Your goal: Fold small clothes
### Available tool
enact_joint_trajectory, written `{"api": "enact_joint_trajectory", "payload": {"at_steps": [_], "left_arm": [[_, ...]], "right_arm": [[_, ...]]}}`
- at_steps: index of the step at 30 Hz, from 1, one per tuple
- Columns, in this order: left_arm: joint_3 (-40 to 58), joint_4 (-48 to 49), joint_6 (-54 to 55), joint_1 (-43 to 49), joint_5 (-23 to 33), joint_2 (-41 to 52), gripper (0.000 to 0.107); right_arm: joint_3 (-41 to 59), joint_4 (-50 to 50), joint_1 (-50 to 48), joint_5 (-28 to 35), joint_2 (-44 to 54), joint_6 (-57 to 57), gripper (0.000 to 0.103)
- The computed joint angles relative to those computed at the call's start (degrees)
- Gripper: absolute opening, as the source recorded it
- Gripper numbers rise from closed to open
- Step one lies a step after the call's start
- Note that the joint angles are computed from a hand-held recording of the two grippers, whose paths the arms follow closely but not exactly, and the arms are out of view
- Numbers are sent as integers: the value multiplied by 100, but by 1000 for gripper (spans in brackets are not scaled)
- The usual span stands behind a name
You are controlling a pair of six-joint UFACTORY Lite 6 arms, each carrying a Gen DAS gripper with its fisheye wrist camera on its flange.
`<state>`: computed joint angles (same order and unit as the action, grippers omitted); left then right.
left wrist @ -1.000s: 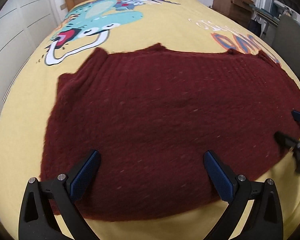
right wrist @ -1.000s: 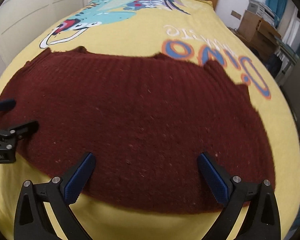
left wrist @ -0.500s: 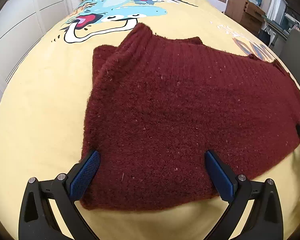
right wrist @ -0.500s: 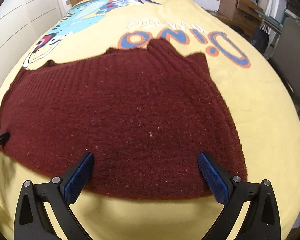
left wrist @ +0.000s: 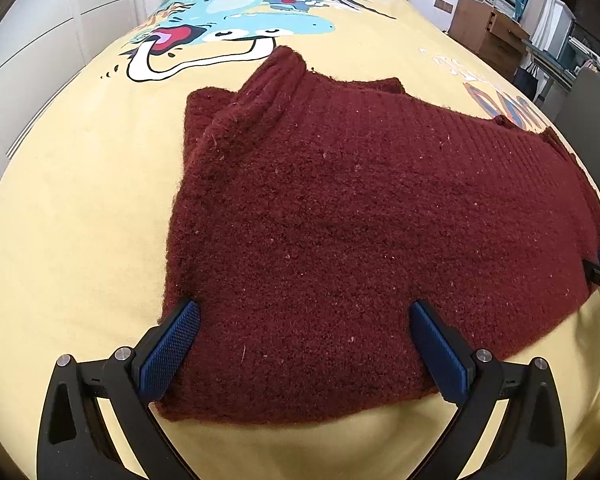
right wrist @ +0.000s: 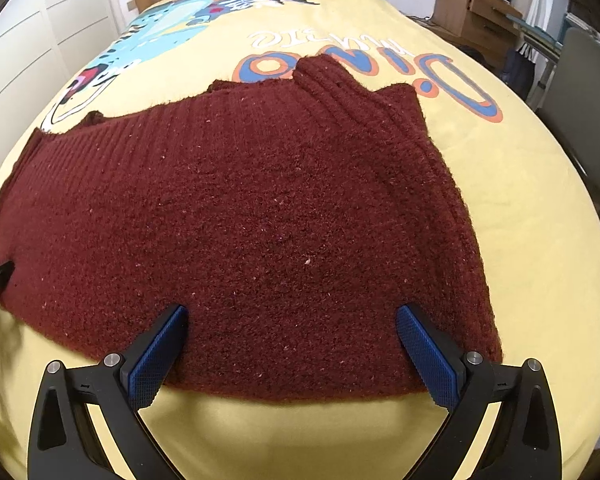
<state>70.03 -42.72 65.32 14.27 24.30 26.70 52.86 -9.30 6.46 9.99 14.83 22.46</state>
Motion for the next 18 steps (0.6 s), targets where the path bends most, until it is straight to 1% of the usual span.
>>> {"api": "enact_joint_trajectory", "payload": {"at_steps": [2,3,4,5,6,7,9,11,14,16,18], "left_arm": [[136,369,-367,-22,143,33,102],[288,687,-692,-39,304,73,102],[458,990,-1010,-56,483,118,102],[706,1368,-1417,-72,783,160,102],[874,1539,-1621,-70,998,174,102],[1022,1601,-1723,-38,1210,155,102],[1295,1428,-1663,138,1595,48,102],[1590,1433,-1703,298,1757,39,102],[2469,1608,-1942,561,2275,584,102],[3089,1853,-2280,674,2589,1132,102],[3726,1883,-2476,788,3010,1780,102]], "right_arm": [[55,67,27,142,-10,12,103],[103,205,28,255,-24,-113,103],[155,387,28,385,-58,-299,103],[191,503,27,484,-98,-425,103],[234,528,41,600,-150,-447,103],[244,521,65,703,-242,-441,103],[156,645,124,838,-525,-606,103],[12,627,195,934,-795,-601,103],[-313,435,352,1069,-1240,-362,103],[-501,417,413,1099,-1433,-285,103],[-747,386,450,1098,-1644,-202,103]]}}
